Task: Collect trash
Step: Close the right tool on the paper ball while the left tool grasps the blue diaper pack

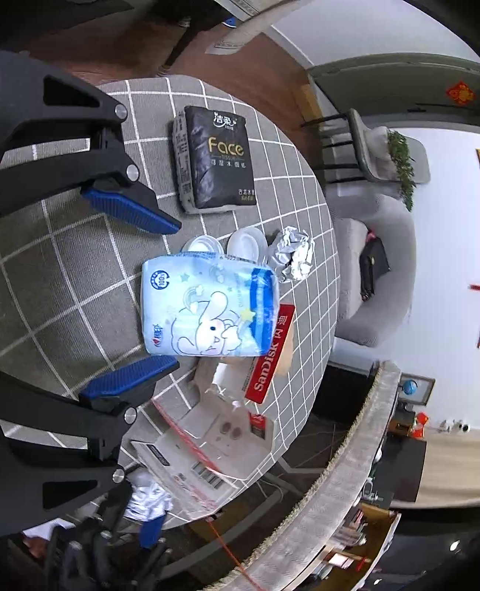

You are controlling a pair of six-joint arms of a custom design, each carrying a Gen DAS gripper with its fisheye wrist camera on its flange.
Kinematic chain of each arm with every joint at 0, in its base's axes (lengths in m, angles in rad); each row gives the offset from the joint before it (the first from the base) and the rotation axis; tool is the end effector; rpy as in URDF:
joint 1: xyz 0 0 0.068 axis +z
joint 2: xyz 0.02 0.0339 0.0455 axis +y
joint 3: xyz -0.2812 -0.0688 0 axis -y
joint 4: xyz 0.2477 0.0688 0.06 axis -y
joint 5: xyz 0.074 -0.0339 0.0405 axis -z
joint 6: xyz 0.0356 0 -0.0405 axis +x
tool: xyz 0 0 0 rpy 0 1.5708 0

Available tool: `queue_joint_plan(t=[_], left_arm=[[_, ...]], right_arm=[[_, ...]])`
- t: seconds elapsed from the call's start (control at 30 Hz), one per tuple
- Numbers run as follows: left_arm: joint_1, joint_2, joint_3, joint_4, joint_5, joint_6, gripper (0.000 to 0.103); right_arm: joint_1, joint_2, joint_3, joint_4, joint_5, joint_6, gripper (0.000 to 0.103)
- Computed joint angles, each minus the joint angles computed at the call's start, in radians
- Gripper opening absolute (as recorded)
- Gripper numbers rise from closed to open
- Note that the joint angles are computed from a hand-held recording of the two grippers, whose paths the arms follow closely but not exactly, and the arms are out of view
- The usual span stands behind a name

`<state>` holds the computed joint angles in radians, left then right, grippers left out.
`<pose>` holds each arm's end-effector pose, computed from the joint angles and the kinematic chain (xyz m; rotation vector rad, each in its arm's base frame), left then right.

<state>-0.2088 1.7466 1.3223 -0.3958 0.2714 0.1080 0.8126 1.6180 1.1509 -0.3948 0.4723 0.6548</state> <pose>0.3830 -0.0909 0.2639 0.5020 2.3304 -0.3719 0.2526 0.2432 0.2562 0.0230 2.3183 0.1595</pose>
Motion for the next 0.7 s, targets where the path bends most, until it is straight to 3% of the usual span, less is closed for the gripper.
queue_joint_plan(t=[0.43,0.47,0.53,0.7], left_arm=[[-0.052,0.062,0.071,-0.052,-0.080,-0.072,0.073],[-0.054,0.066,0.081,-0.060,-0.086,-0.077,0.072],[-0.048,0.067,0.084,-0.063,-0.080,-0.081,0.058],[-0.015,0.049,0.067,-0.060,-0.028,-0.083,0.054]], right_arm=[[0.002,0.012,0.042,-0.042,0.007,-0.004,0.054],[0.003,0.015,0.051,-0.047,0.010,-0.007,0.054],[0.003,0.006,0.047,-0.045,0.014,-0.010,0.054],[0.007,-0.038,0.040,-0.048,0.049,0.002,0.054]])
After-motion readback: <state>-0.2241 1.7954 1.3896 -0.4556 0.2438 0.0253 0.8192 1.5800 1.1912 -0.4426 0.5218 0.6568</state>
